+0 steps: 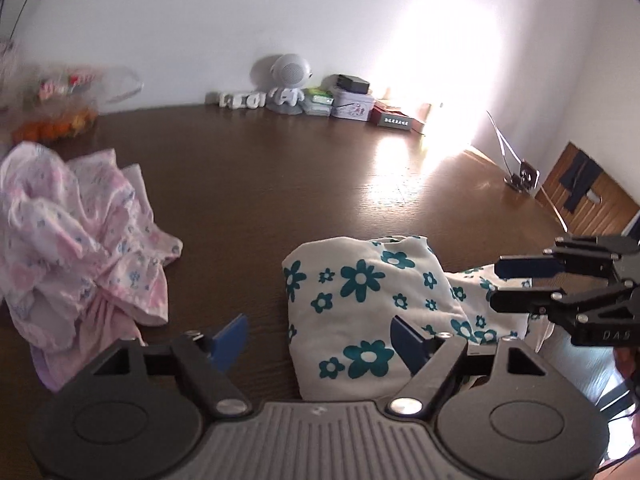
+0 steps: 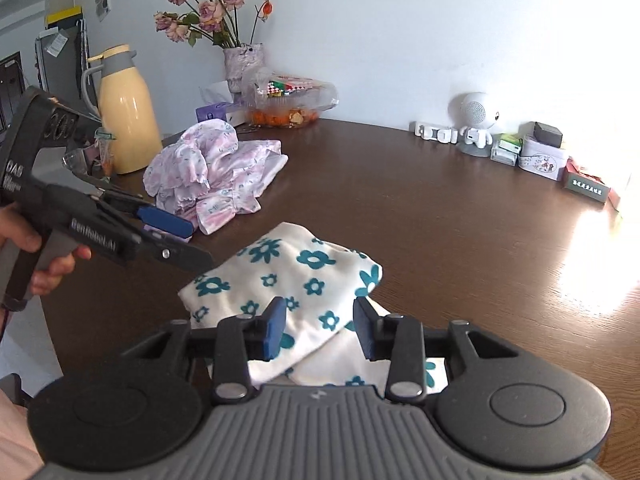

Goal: Fold clothes

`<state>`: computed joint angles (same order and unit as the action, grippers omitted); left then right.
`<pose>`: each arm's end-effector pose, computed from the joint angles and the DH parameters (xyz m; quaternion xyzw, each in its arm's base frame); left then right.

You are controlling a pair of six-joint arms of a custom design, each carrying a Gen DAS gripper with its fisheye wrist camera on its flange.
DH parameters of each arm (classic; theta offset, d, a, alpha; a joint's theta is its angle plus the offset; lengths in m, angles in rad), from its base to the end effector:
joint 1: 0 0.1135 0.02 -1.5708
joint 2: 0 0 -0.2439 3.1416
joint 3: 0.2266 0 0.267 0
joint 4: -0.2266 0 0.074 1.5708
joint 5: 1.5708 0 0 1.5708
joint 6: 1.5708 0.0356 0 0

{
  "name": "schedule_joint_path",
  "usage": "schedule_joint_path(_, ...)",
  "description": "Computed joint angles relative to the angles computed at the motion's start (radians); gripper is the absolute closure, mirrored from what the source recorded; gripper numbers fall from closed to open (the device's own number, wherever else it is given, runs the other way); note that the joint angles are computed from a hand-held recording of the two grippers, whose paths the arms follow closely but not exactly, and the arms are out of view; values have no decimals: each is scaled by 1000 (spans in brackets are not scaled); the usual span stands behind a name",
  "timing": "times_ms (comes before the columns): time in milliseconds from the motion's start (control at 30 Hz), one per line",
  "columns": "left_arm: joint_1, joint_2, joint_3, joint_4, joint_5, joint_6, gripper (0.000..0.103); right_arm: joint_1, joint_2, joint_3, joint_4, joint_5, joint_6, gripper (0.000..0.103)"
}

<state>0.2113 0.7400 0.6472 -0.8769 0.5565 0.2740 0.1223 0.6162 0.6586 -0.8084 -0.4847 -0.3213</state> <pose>0.1638 0.0159 0.2276 0.1101 0.9154 -0.1863 0.3394 0.1512 0.0353 0.2523 -0.2882 0.8507 0.1820 0.4002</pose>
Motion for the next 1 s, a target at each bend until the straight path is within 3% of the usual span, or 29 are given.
schedule_joint_path(200,23,134,9,35,49,-44,26,61,62,0,36,39,6,74)
schedule_joint_path(467,37,254,4,75,107,-42,27,120,123,-32,110,94,46,76)
schedule_joint_path(900,13,366,30,115,196,-21,27,19,156,-47,94,14,12,76)
schedule_joint_path(1000,-19,355,22,143,173,-46,29,-3,156,-52,90,-3,1,76)
